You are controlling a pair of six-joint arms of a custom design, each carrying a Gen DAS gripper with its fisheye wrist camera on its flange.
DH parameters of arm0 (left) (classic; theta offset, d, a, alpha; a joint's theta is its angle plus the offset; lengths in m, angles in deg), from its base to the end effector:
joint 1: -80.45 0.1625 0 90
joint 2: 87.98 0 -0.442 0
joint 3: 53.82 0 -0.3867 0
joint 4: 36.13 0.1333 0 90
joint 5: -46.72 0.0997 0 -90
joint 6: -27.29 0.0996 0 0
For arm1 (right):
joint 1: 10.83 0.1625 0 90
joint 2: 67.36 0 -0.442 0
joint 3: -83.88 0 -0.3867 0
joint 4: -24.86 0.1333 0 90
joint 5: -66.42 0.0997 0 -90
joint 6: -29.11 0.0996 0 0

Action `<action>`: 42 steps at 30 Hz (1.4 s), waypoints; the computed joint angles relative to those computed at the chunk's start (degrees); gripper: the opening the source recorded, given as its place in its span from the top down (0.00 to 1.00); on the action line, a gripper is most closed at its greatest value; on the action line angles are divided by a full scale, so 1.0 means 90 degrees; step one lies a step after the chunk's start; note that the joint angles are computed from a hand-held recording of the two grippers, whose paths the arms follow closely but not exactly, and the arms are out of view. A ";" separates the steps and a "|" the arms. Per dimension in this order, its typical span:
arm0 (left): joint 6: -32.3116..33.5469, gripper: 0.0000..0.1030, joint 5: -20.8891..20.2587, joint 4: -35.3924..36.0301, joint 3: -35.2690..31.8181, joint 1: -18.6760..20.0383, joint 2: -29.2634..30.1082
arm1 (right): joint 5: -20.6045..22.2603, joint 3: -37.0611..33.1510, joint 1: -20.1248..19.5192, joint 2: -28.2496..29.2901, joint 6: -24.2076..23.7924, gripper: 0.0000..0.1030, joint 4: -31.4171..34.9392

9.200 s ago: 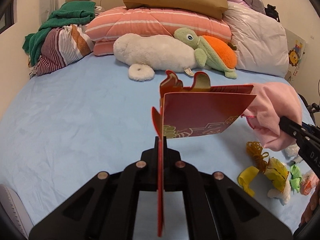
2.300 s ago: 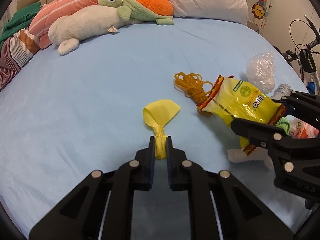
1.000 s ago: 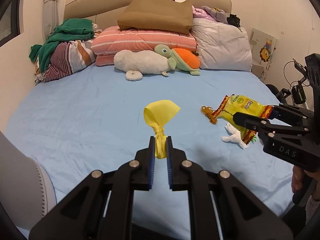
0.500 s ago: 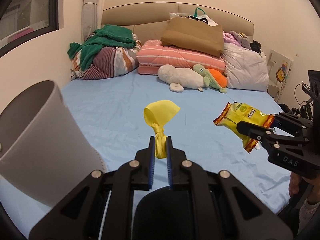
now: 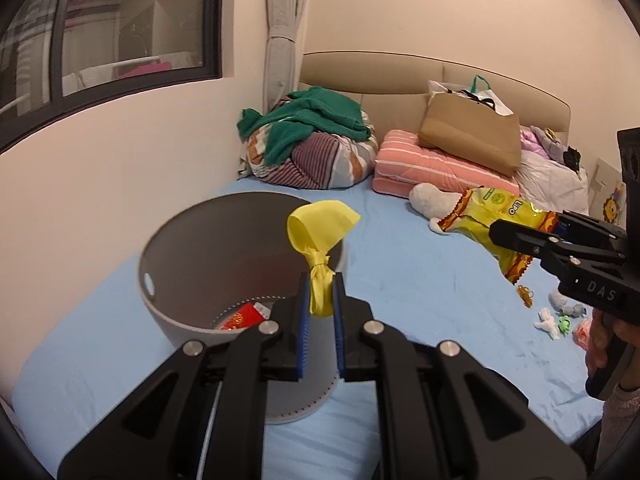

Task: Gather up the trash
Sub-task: 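Carry balloon and wrapper to the grey bin and open both grippers over it, then move both tools back over the bed toward the remaining items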

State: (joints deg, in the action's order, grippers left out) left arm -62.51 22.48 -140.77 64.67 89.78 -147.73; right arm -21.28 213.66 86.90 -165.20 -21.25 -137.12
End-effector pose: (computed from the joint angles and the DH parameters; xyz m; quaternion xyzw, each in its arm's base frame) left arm -0.4240 -0.2968 0.1150 0.1412 0.7921 -0.4752 0.3560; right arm 0.1910 -0.3860 0.3837 0.4621 -0.8179 0.3257 0.1068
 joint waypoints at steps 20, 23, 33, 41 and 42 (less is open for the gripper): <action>-0.3354 0.37 0.0106 0.3894 -0.0531 0.0211 -0.0850 | 0.0126 -0.1343 0.1329 0.2037 0.0245 0.33 0.0367; -0.3464 0.19 0.0215 0.3993 -0.0508 0.0233 -0.0819 | 0.0094 -0.1445 0.1299 0.2201 0.0339 0.33 0.0393; -0.2368 0.19 0.0324 0.3028 -0.0481 0.0453 -0.0552 | -0.0254 -0.1250 0.1013 0.2070 0.0314 0.33 0.0177; -0.0544 0.19 0.0435 0.0892 -0.0303 0.0543 -0.0137 | -0.0437 -0.0920 0.0478 0.1514 0.0382 0.33 -0.0088; -0.0162 0.19 0.0420 0.0429 -0.0277 0.0568 -0.0035 | -0.0470 -0.0899 0.0384 0.1436 0.0393 0.33 -0.0105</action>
State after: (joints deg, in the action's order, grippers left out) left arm -63.96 26.26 -136.92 62.18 94.89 -148.04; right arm -25.50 205.57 90.35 -152.27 -17.71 -138.06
